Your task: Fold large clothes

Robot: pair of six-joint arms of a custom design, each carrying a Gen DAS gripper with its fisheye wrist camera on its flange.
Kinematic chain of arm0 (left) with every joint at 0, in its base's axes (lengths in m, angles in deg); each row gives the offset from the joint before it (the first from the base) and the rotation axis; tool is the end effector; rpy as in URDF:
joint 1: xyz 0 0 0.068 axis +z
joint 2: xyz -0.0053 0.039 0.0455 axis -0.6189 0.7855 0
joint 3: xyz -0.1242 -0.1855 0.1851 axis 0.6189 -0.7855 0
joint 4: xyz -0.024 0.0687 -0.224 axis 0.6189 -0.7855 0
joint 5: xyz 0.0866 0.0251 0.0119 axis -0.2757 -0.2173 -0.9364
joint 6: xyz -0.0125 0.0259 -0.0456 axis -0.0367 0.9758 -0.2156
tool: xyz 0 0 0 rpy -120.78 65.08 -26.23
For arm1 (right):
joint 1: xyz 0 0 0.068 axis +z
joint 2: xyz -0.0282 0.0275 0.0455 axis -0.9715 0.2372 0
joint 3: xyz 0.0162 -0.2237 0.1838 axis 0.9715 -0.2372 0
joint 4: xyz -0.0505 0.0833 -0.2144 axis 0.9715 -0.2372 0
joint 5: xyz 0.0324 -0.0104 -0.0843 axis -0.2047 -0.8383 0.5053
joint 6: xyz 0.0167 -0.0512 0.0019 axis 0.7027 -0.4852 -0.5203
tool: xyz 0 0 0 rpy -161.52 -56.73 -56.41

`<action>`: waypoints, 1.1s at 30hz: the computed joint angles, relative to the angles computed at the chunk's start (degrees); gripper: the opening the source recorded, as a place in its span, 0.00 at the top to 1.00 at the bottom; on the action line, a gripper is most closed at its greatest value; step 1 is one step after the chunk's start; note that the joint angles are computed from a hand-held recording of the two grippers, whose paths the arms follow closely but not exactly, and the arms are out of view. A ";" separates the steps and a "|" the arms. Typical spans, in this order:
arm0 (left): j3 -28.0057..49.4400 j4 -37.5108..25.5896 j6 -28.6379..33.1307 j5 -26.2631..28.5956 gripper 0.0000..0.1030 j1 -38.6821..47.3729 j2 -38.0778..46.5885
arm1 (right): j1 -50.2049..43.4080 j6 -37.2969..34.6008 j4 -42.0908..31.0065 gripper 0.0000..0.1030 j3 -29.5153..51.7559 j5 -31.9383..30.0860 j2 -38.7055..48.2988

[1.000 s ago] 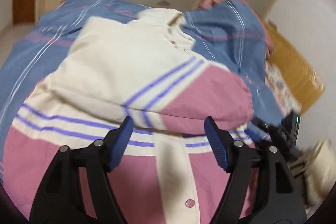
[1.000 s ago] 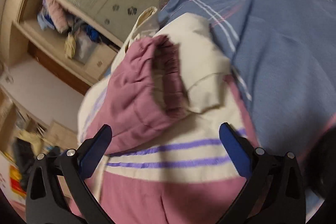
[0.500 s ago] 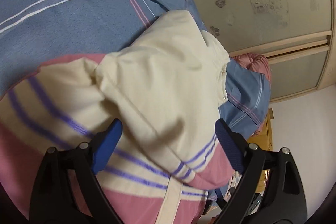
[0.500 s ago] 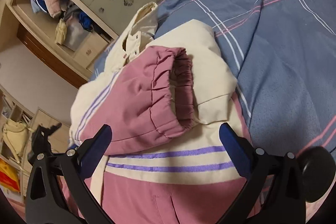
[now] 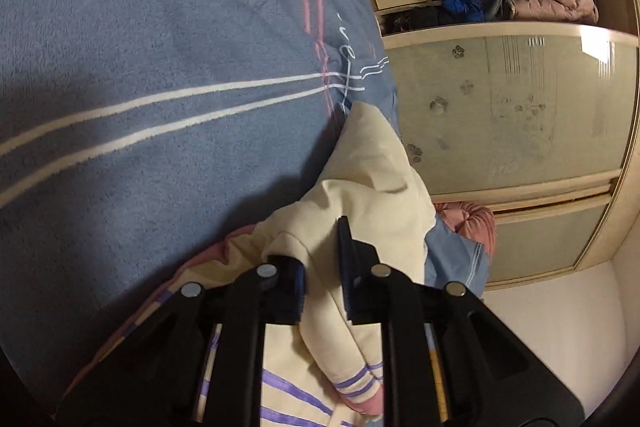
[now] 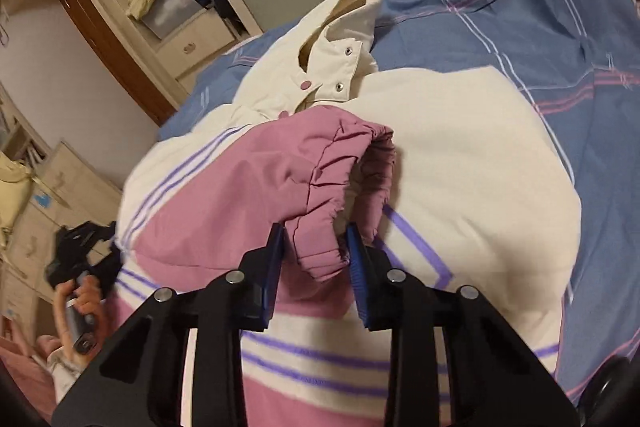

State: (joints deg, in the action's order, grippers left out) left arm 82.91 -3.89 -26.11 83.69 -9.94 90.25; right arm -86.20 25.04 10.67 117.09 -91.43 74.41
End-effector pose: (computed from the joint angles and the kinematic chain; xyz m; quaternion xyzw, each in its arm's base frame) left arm 0.2638 0.1209 0.0449 -0.5166 0.6763 -0.3710 0.3716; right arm 0.3737 -0.0428 0.1640 -0.1222 0.9194 0.2706 0.2581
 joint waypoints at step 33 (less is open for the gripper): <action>9.61 -46.99 24.49 -43.59 0.31 -36.96 -29.54 | 0.01 6.52 -12.04 0.08 25.03 -0.27 13.88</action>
State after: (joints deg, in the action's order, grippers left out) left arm 92.51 -50.88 -1.62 40.10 -46.91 60.71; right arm -86.19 31.57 -1.36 142.12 -91.69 88.29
